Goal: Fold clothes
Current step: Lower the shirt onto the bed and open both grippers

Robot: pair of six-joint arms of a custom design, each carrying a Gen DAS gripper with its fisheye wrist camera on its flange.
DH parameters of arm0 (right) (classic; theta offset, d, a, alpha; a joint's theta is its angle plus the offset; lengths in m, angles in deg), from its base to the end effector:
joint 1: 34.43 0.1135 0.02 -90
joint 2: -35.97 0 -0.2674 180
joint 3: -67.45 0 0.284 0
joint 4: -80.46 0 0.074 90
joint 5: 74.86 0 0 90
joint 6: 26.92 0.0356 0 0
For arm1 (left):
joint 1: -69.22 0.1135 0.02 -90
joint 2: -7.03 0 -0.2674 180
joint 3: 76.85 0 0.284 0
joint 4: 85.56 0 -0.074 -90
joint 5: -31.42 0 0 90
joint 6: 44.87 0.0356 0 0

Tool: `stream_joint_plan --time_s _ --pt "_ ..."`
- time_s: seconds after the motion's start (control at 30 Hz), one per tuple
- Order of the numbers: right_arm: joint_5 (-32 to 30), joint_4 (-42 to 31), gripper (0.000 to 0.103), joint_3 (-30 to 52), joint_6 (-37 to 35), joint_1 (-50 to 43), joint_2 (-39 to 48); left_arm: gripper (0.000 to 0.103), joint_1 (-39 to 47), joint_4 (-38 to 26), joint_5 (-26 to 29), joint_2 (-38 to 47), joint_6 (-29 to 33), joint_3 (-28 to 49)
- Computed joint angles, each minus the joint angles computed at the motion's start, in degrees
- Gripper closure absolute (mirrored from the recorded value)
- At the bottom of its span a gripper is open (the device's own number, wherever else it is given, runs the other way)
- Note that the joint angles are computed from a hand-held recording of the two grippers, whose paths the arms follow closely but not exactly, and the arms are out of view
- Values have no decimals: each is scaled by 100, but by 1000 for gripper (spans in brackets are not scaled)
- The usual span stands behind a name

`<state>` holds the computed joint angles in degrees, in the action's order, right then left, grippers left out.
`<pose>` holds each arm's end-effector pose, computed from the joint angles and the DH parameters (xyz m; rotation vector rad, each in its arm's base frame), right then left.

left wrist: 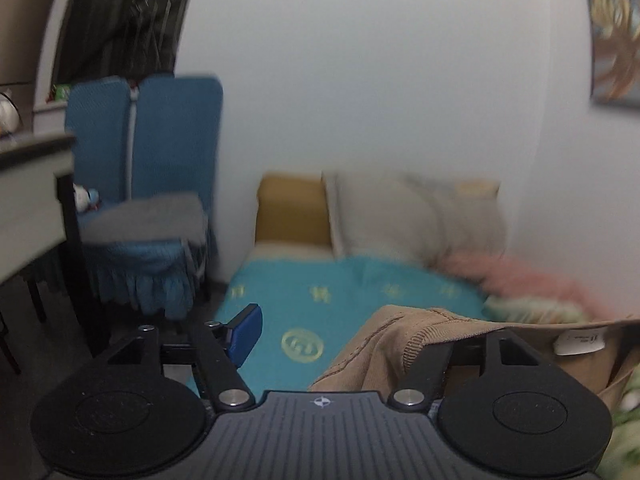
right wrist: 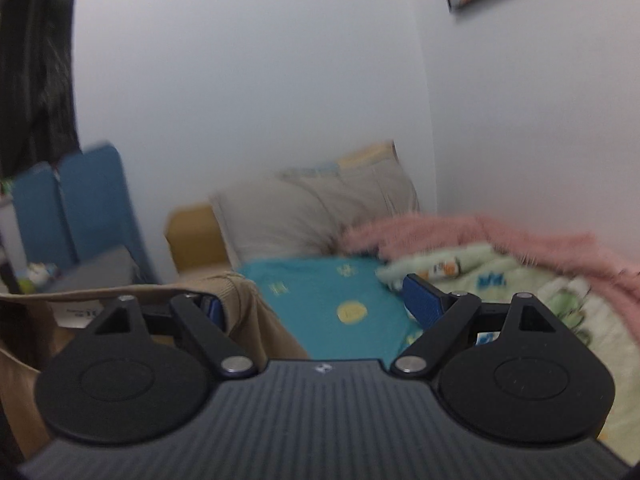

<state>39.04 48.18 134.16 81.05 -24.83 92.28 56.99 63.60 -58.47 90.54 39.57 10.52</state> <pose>0.2488 0.0275 0.3476 0.4098 1.8751 -0.0845 0.3624 -0.0786 0.3486 0.1203 2.0438 -0.1960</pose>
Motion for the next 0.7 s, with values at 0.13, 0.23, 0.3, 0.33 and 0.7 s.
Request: stream_joint_plan --time_s 0.13,0.23,0.3,0.33,0.7 --pt "-862 930 17 -12 -147 -647 2017 34 -58 -166 2 2091 483 847" --pt "-1123 717 17 463 -493 -653 3373 27 -60 -892 22 3432 657 1918" --pt "-880 485 17 593 -753 -394 3937 20 -13 -1462 104 4076 803 2546" --pt "-822 394 17 659 -875 -295 4139 19 14 -1855 234 4358 925 2909" --pt "-2033 1177 17 -353 180 -557 2615 5 145 -206 1077 2122 1087 372"
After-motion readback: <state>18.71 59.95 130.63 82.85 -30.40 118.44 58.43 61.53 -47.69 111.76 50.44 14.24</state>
